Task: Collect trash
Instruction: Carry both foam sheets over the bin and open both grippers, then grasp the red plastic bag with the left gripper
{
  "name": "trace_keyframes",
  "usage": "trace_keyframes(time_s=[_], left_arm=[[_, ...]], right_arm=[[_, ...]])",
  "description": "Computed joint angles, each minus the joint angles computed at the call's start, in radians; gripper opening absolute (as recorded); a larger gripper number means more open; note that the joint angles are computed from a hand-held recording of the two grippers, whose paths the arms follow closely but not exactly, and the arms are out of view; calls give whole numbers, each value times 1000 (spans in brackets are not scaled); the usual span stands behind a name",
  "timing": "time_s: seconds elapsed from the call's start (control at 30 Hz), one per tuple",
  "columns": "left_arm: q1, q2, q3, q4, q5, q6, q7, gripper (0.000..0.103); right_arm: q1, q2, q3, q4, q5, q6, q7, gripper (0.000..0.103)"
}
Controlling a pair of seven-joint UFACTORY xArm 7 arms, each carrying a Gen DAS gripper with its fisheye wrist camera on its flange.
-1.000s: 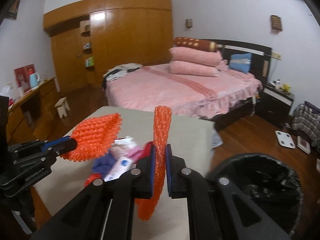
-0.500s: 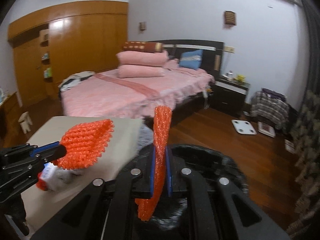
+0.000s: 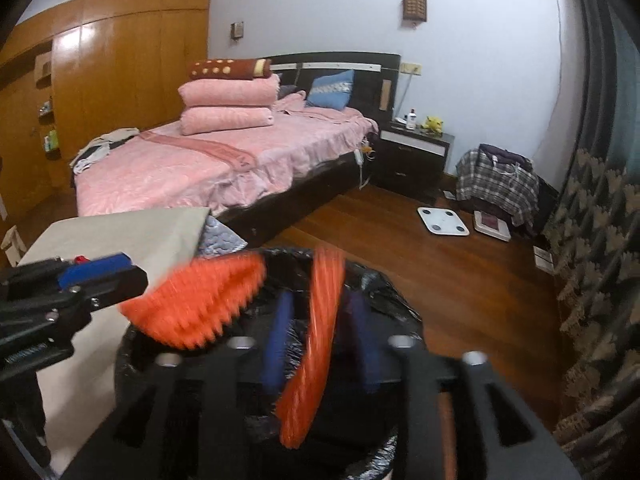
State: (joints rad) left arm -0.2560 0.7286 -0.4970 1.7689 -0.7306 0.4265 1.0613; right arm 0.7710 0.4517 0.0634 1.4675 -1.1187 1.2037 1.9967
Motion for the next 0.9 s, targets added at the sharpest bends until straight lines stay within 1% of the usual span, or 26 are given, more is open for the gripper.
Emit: trace_keyframes(time_s=[0.03, 0.1, 0.13, 0.2, 0.23, 0.3, 0.4, 0.47, 0.57, 0.67, 0.77, 0.87, 0.9], left_arm=[[6, -2, -3, -3, -4, -2, 4, 52], [22, -21, -6, -29, -15, -25, 19, 64], [32, -33, -10, -45, -23, -38, 29, 68], [68, -68, -24, -96, -51, -84, 68, 81], [77, -80, -25, -113, -59, -105, 78, 84], [116, -116, -41, -168, -94, -155, 109, 89], [170, -163, -52, -227, -140, -192, 130, 90], [214, -191, -68, -265, -186, -221, 167, 90], [283, -239, -99, -327, -281, -281, 257, 90], [322, -272, -88, -358, -357, -302, 307, 90], [332, -299, -53, -384, -423, -315, 346, 90], [336, -316, -10, -405, -478, -317, 378, 90], [335, -320, 6, -411, -491, -318, 386, 90]], right_arm=[[4, -5, 0, -8, -1, 7, 13, 55], [14, -5, 2, -8, -8, 25, 32, 77], [19, -4, 3, -5, -11, 35, 38, 80], [30, 1, 5, 9, -23, 52, 48, 93], [33, 5, 5, 17, -28, 55, 51, 96], [41, 21, 4, 46, -42, 48, 61, 97], [49, 62, -3, 111, -56, 18, 49, 97], [61, 107, -15, 178, -59, 4, 17, 97], [85, 188, -42, 300, -49, -26, -46, 97], [110, 282, -71, 440, -29, -48, -116, 97], [127, 389, -96, 597, 4, -74, -192, 97], [145, 501, -121, 764, 45, -77, -265, 97], [148, 550, -128, 840, 64, -74, -301, 97]])
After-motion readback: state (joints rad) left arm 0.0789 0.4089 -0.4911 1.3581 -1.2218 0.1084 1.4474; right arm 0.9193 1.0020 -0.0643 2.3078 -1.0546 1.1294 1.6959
